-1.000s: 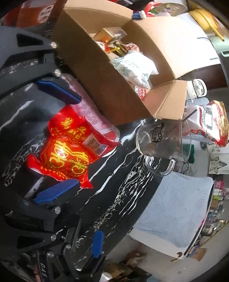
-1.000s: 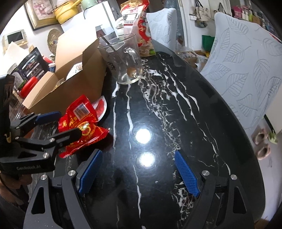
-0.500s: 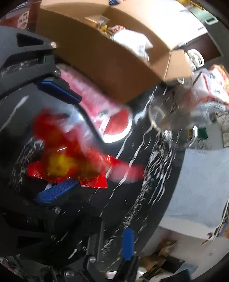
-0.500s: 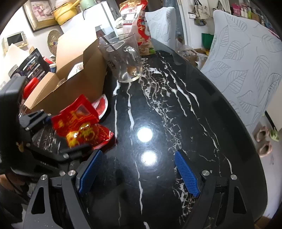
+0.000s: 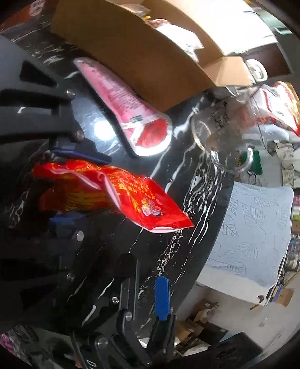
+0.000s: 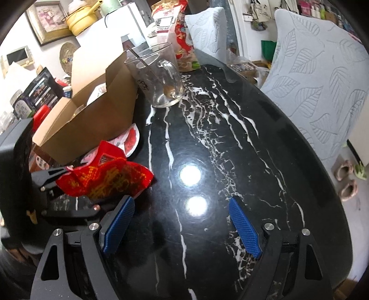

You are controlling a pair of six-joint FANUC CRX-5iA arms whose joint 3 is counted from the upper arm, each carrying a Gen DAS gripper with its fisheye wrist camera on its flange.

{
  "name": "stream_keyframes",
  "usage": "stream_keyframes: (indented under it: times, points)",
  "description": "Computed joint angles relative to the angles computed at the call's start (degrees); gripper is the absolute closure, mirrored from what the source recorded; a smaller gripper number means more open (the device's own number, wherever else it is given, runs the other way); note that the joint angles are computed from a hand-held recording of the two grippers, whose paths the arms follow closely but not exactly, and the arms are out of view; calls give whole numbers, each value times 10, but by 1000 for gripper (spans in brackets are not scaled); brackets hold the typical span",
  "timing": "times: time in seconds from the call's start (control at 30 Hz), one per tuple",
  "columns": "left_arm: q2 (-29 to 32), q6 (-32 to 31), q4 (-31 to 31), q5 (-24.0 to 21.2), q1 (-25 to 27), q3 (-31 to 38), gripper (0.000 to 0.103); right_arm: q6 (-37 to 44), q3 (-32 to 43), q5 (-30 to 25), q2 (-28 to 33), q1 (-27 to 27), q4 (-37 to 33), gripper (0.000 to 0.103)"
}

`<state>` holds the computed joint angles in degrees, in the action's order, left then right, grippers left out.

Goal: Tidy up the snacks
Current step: 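Grasp the large red packet with the left gripper, then hold the red packet with the left gripper while the right gripper grasps the pink tube packet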

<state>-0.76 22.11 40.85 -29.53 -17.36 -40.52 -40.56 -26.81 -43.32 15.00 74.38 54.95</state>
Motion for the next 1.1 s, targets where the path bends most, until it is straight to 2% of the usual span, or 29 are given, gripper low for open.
stream_keyframes:
  times: [0.1,0.27,0.43,0.6,0.7,0.77,0.93,1.0,1.1]
  points:
    - [-8,38,-9,-11,17,-3,67,8,7,-5,4,0,0,18]
    - [-51,49,9,-20,64,-39,67,39,28,-3,18,-6,2,18]
    - [-86,93,-11,-2,105,-63,67,70,57,35,46,-28,30,18]
    - [-108,148,-38,25,138,-75,67,147,110,46,83,-48,27,18]
    - [-109,155,-30,29,153,-80,67,207,146,33,106,-57,1,19]
    - [-114,153,-26,26,167,-83,67,219,153,39,112,-67,4,19]
    - [-112,143,-13,28,173,-87,67,253,173,53,125,-91,-27,39]
    - [-108,146,-15,25,172,-84,67,260,176,69,128,-101,-34,41]
    - [-103,142,-13,21,172,-82,67,294,189,82,137,-108,-65,60]
